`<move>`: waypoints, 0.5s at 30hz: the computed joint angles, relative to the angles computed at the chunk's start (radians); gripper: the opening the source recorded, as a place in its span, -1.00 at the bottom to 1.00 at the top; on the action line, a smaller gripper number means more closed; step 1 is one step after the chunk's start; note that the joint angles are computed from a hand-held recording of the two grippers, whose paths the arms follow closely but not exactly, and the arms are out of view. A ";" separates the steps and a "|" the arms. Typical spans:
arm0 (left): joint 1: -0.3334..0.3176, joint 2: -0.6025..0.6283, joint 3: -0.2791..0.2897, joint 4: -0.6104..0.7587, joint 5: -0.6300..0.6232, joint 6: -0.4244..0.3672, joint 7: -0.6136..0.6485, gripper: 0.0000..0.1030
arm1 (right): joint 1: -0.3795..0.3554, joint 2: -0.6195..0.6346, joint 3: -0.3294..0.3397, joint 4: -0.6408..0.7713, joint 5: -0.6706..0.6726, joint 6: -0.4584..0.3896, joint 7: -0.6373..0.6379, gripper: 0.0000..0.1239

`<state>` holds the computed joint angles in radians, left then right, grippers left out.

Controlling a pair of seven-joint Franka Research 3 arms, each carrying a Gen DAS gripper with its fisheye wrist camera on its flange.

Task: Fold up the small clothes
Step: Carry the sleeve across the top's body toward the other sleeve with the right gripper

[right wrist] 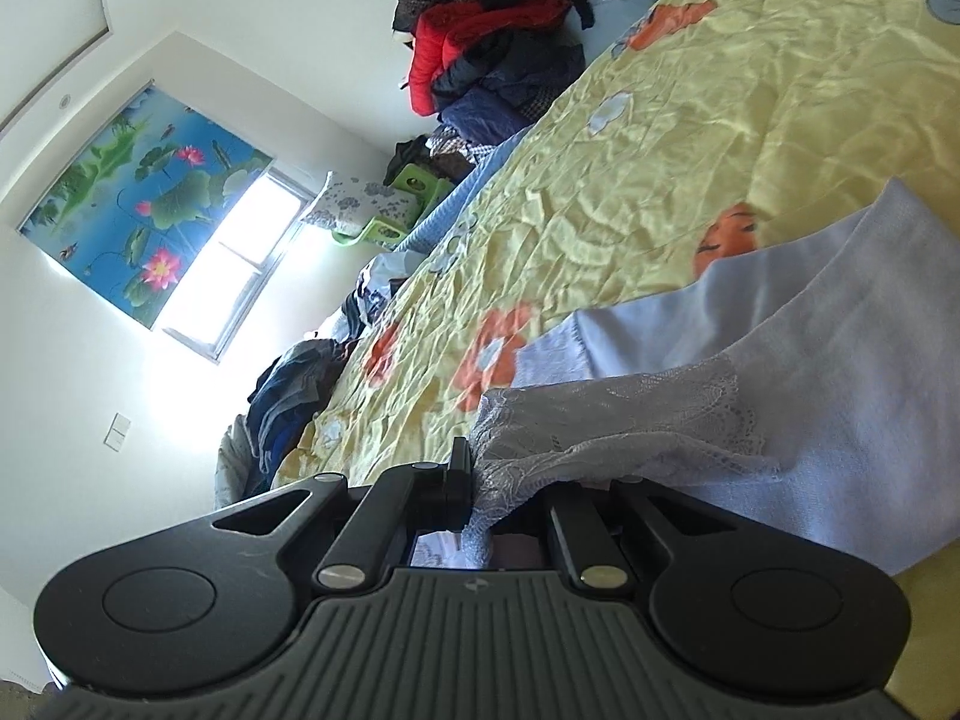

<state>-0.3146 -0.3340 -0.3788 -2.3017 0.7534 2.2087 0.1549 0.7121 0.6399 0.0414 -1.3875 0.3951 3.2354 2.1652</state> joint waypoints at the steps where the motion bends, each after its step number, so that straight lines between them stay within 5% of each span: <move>1: -0.001 -0.002 0.001 -0.003 -0.001 -0.001 0.002 1.00 | 0.007 0.011 -0.004 0.020 -0.001 -0.011 0.006 -0.82; 5: 0.001 -0.015 -0.004 -0.012 0.006 -0.017 0.001 1.00 | 0.042 0.063 -0.039 0.119 -0.023 -0.075 0.048 -0.81; 15: 0.006 -0.044 -0.002 -0.034 -0.003 -0.043 -0.015 1.00 | 0.024 0.176 0.028 0.348 -0.135 -0.231 0.037 -0.81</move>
